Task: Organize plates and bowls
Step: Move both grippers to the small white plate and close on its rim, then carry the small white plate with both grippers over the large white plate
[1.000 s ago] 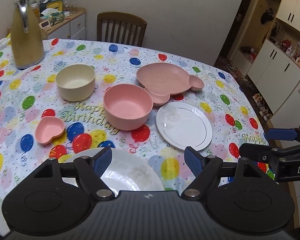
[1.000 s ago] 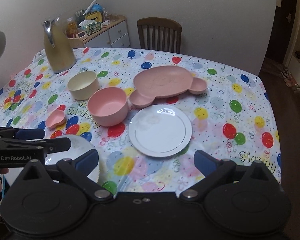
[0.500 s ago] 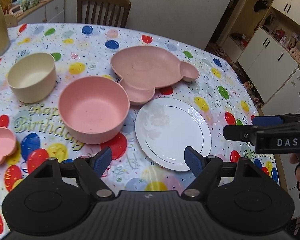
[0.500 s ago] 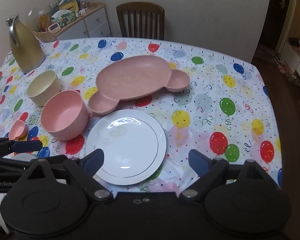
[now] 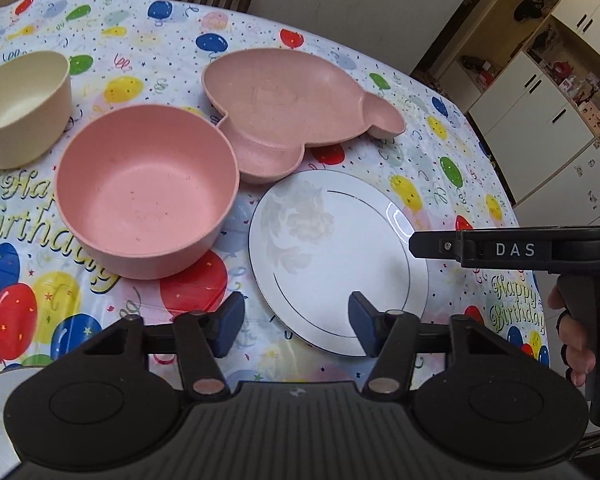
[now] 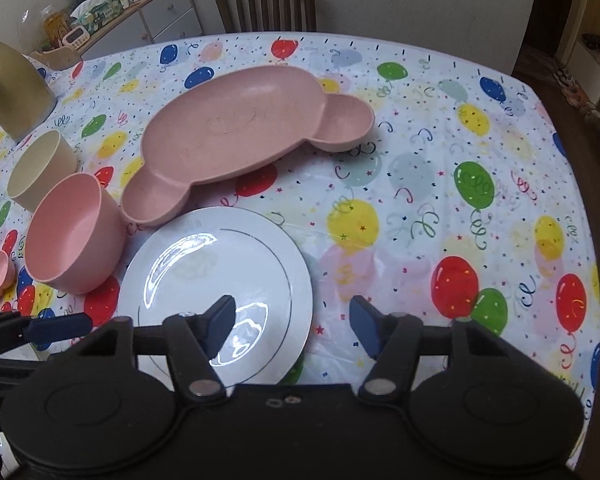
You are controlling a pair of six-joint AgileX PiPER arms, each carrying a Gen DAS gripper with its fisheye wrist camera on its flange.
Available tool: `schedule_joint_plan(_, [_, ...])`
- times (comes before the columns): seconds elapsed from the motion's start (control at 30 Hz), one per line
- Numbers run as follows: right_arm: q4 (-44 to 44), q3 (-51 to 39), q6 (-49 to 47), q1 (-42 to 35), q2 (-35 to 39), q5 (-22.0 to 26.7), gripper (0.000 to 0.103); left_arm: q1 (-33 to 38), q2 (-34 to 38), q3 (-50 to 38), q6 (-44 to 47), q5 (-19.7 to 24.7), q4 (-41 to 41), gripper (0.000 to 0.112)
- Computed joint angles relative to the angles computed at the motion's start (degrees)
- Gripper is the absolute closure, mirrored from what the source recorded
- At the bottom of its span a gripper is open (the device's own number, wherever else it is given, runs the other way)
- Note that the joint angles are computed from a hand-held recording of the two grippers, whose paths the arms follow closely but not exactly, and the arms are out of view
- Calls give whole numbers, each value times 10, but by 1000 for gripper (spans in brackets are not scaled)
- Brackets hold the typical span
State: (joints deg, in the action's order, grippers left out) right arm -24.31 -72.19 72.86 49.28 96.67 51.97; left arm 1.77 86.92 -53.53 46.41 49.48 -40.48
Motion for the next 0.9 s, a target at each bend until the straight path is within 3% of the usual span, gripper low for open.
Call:
schedule_joint_plan(0.13, [22, -5, -31, -21, 13, -17, 52, -3, 23, -8, -1, 0, -2, 73])
schedule_joint_plan(0.3, [41, -9, -59, -40, 26, -35, 57, -8, 44, -14, -19, -11, 14, 80])
schedule_joint_plan(0.7, [89, 26, -91, -74, 23, -86, 86, -7, 74, -39, -31, -14, 4, 97])
schedule_joint_plan(0.9, [95, 48, -92, -75, 10, -104, 89, -2, 75, -43, -25, -5, 7, 99])
